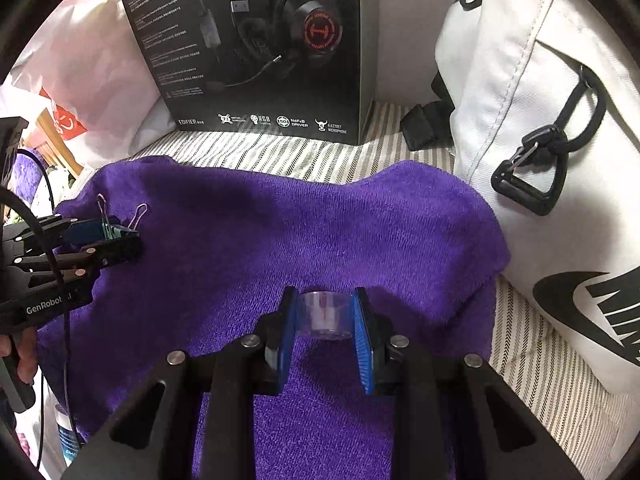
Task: Organize rigid objects
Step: 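Carry the clip onto the purple towel with left while right sets the cup there, then grasp the white-and-blue bottle with the left gripper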
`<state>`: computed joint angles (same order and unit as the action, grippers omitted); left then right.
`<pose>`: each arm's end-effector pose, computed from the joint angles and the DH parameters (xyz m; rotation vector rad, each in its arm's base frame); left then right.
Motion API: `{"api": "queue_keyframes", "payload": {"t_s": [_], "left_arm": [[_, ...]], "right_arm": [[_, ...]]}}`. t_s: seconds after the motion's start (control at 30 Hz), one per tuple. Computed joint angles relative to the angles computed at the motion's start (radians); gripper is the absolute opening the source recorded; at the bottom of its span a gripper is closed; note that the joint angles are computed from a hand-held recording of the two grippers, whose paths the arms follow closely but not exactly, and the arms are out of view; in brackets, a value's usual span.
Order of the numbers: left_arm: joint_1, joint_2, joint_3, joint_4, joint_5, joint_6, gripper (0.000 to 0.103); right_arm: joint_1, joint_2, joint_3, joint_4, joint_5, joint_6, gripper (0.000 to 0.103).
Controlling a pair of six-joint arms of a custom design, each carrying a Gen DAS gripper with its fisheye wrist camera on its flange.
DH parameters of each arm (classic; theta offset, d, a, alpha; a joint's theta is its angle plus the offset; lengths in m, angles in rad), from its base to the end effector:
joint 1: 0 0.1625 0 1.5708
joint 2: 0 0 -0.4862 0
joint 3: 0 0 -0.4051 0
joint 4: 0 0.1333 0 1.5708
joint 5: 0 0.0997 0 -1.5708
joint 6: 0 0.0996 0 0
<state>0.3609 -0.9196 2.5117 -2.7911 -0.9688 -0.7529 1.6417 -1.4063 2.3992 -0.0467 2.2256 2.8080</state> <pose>-0.2597 -0.3008 0.0315 0.7030 2.3834 -0.3808 0.0913 -0.2604 0.1804 0.2190 -2.3475 0.6459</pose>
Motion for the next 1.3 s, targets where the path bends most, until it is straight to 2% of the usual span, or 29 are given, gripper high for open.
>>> {"api": "queue_keyframes", "payload": {"t_s": [0.13,0.2,0.23,0.33,0.53,0.67,0.77,0.87,0.93,1.03,1.17,1.2,1.3], "left_arm": [[-0.004,0.013,-0.003,0.000,0.010,0.005,0.042],[-0.008,0.020,0.001,-0.010,0.017,0.010,0.043],[-0.008,0.026,0.000,-0.017,0.019,0.011,0.044],[-0.007,0.028,0.002,-0.021,0.011,0.009,0.052],[-0.023,0.038,0.013,-0.018,-0.001,-0.019,0.069],[-0.046,0.021,0.025,0.016,-0.027,-0.062,0.070],[-0.073,-0.020,0.050,0.025,-0.058,-0.111,0.070],[-0.119,-0.077,0.081,0.059,-0.075,-0.162,0.070],[-0.163,-0.121,0.099,0.102,-0.083,-0.198,0.070],[-0.233,-0.182,0.118,0.176,-0.084,-0.261,0.071],[-0.332,-0.285,0.150,0.287,-0.111,-0.352,0.076],[-0.366,-0.328,0.162,0.334,-0.129,-0.387,0.076],[-0.430,-0.374,0.189,0.382,-0.174,-0.473,0.076]], "right_arm": [[0.001,0.004,0.000,-0.003,0.001,-0.009,0.028],[0.003,0.008,-0.002,0.005,0.001,-0.012,0.032],[0.001,0.009,-0.003,0.013,-0.009,-0.014,0.038],[-0.011,0.004,-0.004,0.033,-0.037,-0.015,0.051],[0.000,-0.003,-0.001,0.063,0.002,0.018,0.056],[0.026,-0.034,0.021,0.083,0.014,0.057,0.059],[0.081,-0.062,0.039,0.104,0.050,0.113,0.065],[0.141,-0.095,0.055,0.145,0.077,0.176,0.066],[0.181,-0.114,0.062,0.173,0.094,0.218,0.074],[0.282,-0.134,0.075,0.210,0.142,0.302,0.080],[0.429,-0.132,0.084,0.296,0.200,0.482,0.082],[0.476,-0.124,0.089,0.322,0.222,0.542,0.083],[0.596,-0.093,0.103,0.390,0.266,0.720,0.083]]}}
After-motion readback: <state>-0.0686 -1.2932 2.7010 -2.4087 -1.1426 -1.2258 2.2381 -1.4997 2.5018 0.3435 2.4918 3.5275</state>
